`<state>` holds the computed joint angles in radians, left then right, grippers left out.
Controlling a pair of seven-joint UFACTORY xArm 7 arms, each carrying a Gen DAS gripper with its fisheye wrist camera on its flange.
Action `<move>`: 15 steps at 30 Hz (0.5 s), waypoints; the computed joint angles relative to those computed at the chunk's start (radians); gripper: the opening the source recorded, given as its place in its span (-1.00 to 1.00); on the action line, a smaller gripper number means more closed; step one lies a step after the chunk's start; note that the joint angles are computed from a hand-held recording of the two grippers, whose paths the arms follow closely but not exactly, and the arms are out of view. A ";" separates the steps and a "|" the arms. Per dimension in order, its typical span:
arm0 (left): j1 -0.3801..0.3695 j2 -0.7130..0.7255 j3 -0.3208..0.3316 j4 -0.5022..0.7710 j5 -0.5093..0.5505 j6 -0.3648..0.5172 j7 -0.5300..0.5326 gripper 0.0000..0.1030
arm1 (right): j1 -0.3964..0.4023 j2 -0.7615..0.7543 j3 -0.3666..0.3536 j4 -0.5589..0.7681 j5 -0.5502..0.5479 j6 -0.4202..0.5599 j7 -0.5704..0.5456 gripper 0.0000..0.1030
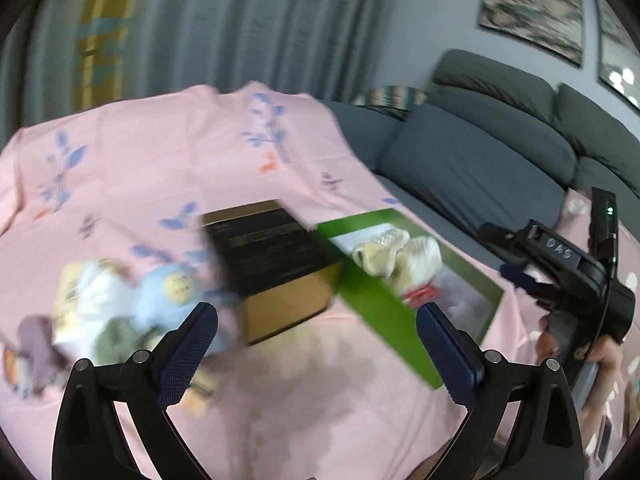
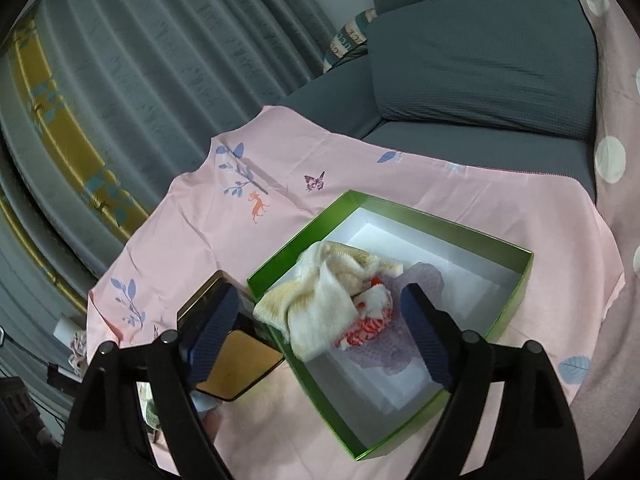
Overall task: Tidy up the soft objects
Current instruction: 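Move the right tool back to the blue Tempo tissue pack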
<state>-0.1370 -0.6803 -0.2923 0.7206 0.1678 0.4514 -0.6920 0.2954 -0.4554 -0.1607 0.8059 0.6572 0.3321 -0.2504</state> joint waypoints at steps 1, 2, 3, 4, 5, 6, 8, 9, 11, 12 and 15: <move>0.002 -0.048 0.012 -0.031 -0.003 0.025 -0.005 0.93 | -0.002 -0.006 0.009 -0.003 -0.007 0.001 0.005 0.64; 0.004 -0.079 0.018 -0.049 -0.006 0.047 -0.008 0.93 | -0.002 -0.011 0.017 -0.005 -0.015 0.000 0.009 0.65; 0.008 -0.117 0.025 -0.070 -0.009 0.073 -0.011 0.93 | 0.000 -0.016 0.023 -0.007 -0.022 0.000 0.013 0.67; 0.013 -0.162 0.035 -0.095 -0.012 0.104 -0.014 0.93 | 0.006 -0.019 0.028 -0.007 -0.028 -0.001 0.012 0.68; 0.014 -0.199 0.045 -0.118 -0.017 0.123 -0.012 0.93 | 0.014 -0.022 0.030 -0.007 -0.032 -0.001 0.008 0.70; 0.019 -0.251 0.056 -0.146 -0.022 0.151 -0.015 0.93 | 0.023 -0.025 0.033 -0.006 -0.038 0.001 0.004 0.71; 0.032 -0.343 0.074 -0.199 -0.035 0.175 -0.027 0.93 | 0.038 -0.029 0.043 -0.003 -0.051 0.008 -0.001 0.73; 0.035 -0.388 0.089 -0.227 -0.045 0.185 -0.028 0.93 | 0.049 -0.032 0.047 -0.002 -0.054 0.010 -0.006 0.73; 0.053 -0.492 0.123 -0.286 -0.065 0.221 -0.033 0.93 | 0.070 -0.036 0.059 -0.002 -0.059 0.011 -0.012 0.75; 0.072 -0.540 0.135 -0.313 -0.068 0.238 -0.035 0.93 | 0.076 -0.036 0.069 -0.001 -0.067 0.009 -0.010 0.77; 0.131 -0.648 0.157 -0.381 -0.058 0.261 -0.022 0.93 | 0.091 -0.035 0.118 -0.003 -0.110 0.004 0.007 0.87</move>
<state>-0.0058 -1.3283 -0.1350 0.3397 0.1100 0.7128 -0.7136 0.3864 -0.4906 -0.0431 0.8029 0.5475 0.3359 -0.2431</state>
